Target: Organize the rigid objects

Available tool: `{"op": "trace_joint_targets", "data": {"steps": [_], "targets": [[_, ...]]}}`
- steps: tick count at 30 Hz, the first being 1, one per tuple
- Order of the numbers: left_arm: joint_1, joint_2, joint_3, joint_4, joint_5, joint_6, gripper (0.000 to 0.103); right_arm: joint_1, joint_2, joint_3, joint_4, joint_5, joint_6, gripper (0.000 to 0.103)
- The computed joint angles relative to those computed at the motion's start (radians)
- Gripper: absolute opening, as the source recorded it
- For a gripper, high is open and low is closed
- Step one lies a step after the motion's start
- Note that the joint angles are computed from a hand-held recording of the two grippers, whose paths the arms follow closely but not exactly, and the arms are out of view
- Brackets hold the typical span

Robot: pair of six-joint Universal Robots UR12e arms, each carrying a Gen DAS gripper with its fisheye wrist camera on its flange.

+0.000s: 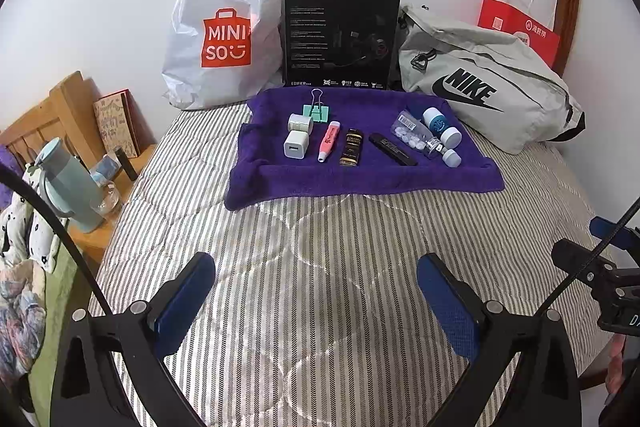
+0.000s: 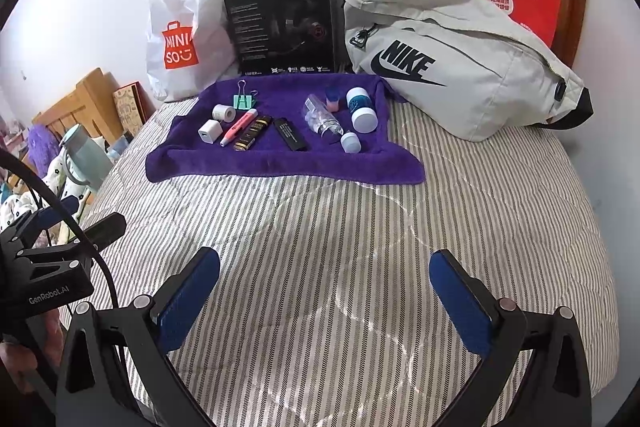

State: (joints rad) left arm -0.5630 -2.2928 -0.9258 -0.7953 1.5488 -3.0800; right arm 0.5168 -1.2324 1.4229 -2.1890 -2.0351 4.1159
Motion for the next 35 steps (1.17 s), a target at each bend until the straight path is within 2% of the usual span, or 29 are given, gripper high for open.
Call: {"op": "trace_joint_targets", "data": {"steps": [35], "targets": [[0.004,0.003,-0.007,0.015,-0.003,-0.002,0.102,-0.002,-0.004,0.009,-0.006,0.009,-0.008,0.103]]}}
